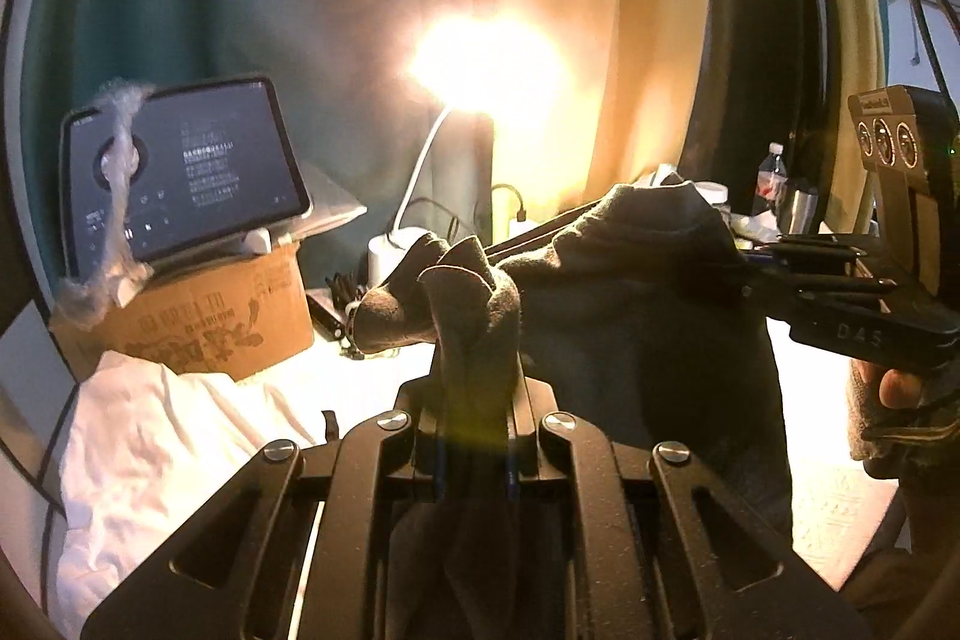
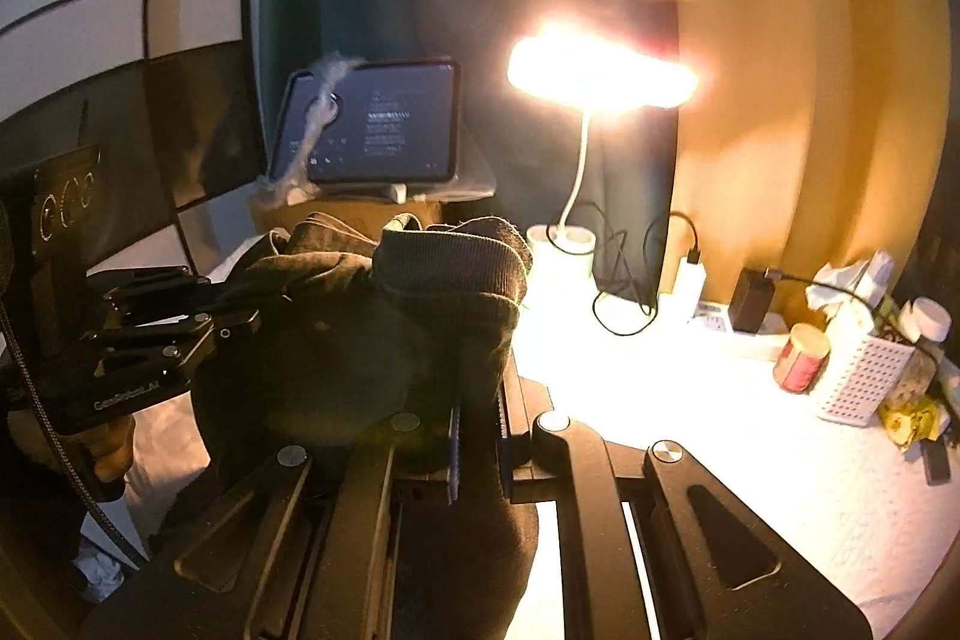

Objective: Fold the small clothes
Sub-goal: 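Fold the held strip end over onto the rest of the shirt with both grippers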

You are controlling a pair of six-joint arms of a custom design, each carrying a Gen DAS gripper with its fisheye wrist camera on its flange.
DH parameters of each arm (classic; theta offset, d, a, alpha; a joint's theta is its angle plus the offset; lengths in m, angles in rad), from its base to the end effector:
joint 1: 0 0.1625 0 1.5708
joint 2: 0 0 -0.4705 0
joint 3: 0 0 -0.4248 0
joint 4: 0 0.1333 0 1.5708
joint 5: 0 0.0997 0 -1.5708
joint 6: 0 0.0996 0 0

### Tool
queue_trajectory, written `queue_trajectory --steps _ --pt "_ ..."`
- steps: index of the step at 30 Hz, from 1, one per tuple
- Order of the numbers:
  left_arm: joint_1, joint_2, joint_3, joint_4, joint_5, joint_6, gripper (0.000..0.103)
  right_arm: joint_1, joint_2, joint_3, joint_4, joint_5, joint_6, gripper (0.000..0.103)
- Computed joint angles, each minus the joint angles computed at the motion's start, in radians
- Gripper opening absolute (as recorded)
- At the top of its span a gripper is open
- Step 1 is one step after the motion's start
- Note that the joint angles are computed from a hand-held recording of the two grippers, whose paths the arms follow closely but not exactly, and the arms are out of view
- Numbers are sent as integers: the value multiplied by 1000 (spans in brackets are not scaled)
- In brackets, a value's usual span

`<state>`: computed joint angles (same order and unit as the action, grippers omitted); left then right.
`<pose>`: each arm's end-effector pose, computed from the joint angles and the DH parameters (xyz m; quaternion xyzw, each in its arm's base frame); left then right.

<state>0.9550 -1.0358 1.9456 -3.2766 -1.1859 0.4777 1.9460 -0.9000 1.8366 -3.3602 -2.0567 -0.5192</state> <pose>-0.2282 -0.6181 0.2386 0.4071 0.8115 -0.3917 0.1496 0.3285 -0.5973 0.2060 0.2924 -0.8398 0.3847 0.2473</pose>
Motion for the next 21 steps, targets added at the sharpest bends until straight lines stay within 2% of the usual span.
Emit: queue_trajectory --steps 14,21 --pt "54 84 -112 120 38 -44 12 -92 60 -94 118 45 44 10" --pt "81 134 -189 199 101 -57 12 -130 106 -156 175 62 61 10"
